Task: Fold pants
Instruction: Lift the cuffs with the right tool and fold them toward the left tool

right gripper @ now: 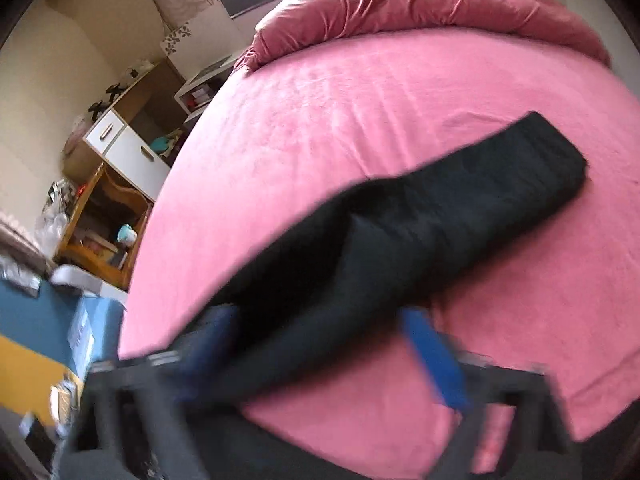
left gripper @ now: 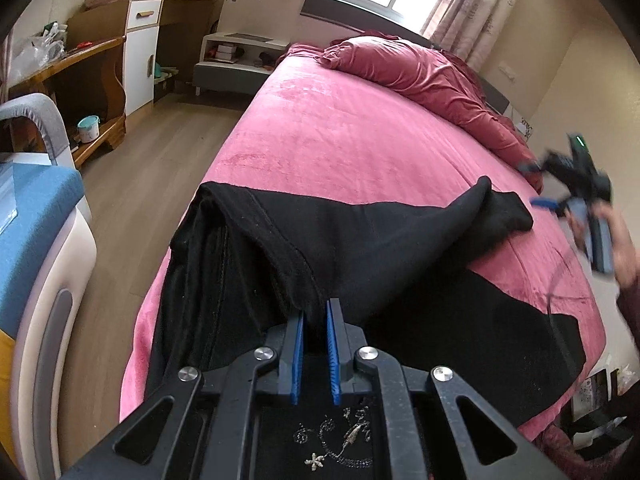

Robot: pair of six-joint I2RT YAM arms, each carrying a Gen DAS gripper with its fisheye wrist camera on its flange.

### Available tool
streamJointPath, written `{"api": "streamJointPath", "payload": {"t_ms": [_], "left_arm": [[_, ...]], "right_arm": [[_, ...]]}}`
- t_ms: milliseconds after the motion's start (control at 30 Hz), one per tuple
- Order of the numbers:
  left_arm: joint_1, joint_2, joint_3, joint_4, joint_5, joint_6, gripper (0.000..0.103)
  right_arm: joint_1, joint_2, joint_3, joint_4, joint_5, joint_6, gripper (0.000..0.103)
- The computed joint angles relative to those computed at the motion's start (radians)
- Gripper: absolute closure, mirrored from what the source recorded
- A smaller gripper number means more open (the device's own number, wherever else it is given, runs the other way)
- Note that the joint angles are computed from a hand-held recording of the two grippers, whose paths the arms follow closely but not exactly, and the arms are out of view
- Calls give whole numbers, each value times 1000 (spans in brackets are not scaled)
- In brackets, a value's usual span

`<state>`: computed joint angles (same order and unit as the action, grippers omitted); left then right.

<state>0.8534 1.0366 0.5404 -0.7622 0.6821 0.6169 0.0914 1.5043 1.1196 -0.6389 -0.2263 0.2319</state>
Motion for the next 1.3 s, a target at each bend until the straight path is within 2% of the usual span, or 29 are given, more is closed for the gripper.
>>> {"api": "streamJointPath", "payload": {"t_ms": [67,167,233,300,367,433,500,600,700,900,1000,1100,1233,1300], "left_arm": [[5,-6,-6,-4,5,14,93],[13,-14,-13,-14,11,42,93],[12,-26,-19,-21,10,59,93],[11,-32,-25,-25,5,70,93],[16,-31,-26,-34,7,91,93],[19,-30,-27,-40,8,104,93],[17,-29,-23,-42,7,106,93],[7,-25,-12,-34,3,79,93],[8,1,17,-37,9,45,93],[70,61,83,-93,55,43,93],[107,72,89,-115,52,86,93],[146,77,83,-138,40,130,93],[201,127,83,-160,33,155,93],[228,146,90,-180,39,168,93]], "right_arm": [[41,110,128,-33,67,48,7],[87,307,355,-149,207,122,10],[99,439,496,-242,293,165,20],[93,530,583,-299,315,188,34],[83,591,627,-329,309,197,39],[71,617,633,-332,285,183,50],[65,618,621,-329,268,144,82],[50,512,500,-245,236,102,92],[38,345,345,-162,199,50,96],[-103,-107,-62,-50,21,-18,96],[-229,-341,-257,-62,-109,-71,96],[-358,-525,-391,-138,-217,-159,96],[-481,-695,-532,-233,-299,-275,96],[-564,-724,-575,-268,-359,-342,96]]}}
